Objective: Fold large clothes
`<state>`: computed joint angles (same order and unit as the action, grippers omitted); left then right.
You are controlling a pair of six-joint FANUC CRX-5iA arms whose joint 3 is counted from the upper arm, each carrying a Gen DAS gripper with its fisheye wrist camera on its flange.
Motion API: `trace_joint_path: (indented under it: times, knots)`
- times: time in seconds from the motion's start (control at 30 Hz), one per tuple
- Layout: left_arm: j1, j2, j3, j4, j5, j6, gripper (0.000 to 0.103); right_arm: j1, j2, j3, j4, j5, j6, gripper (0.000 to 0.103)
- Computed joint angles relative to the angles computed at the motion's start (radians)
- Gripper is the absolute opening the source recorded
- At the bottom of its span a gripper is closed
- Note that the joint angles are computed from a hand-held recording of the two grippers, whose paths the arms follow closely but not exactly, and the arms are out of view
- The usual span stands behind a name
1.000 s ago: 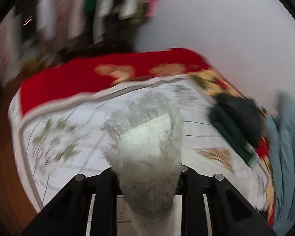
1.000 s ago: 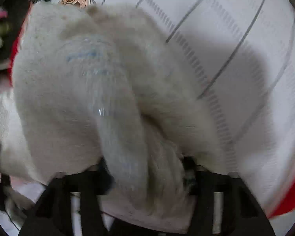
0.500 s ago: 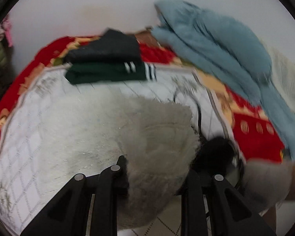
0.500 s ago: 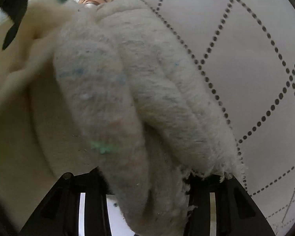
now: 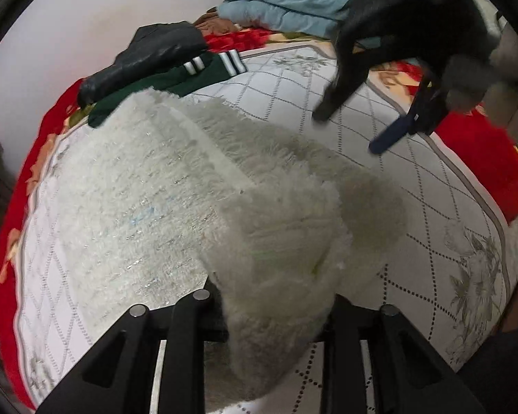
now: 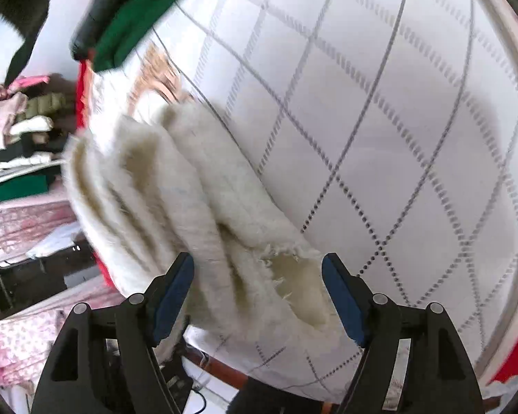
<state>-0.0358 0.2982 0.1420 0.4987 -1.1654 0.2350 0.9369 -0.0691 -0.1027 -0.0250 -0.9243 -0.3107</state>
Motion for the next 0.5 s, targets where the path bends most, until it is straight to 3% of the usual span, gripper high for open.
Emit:
trace_joint_path:
  times: [0.07, 0.1, 0.2, 0.47, 0.5]
  knots:
    - [0.001, 0.012, 0.044, -0.014, -0.032, 0.064, 0.027, -0.001, -0.024, -0.015, 0.017, 0.017, -0.005, 0.078]
    - [0.008, 0.021, 0.068, -0.007, -0.055, 0.100, 0.035, 0.001, -0.008, 0.012, 0.025, 0.023, 0.010, 0.078]
    - [0.039, 0.053, 0.136, 0.016, -0.149, 0.192, 0.102, -0.075, 0.070, 0.153, -0.029, -0.038, 0.174, 0.078]
    - [0.097, 0.081, 0.256, -0.080, -0.243, 0.439, 0.102, -0.170, 0.399, 0.611, -0.197, -0.148, 0.480, 0.078]
    - [0.107, 0.086, 0.268, -0.090, -0.245, 0.467, 0.102, -0.180, 0.454, 0.694, -0.193, -0.199, 0.516, 0.078]
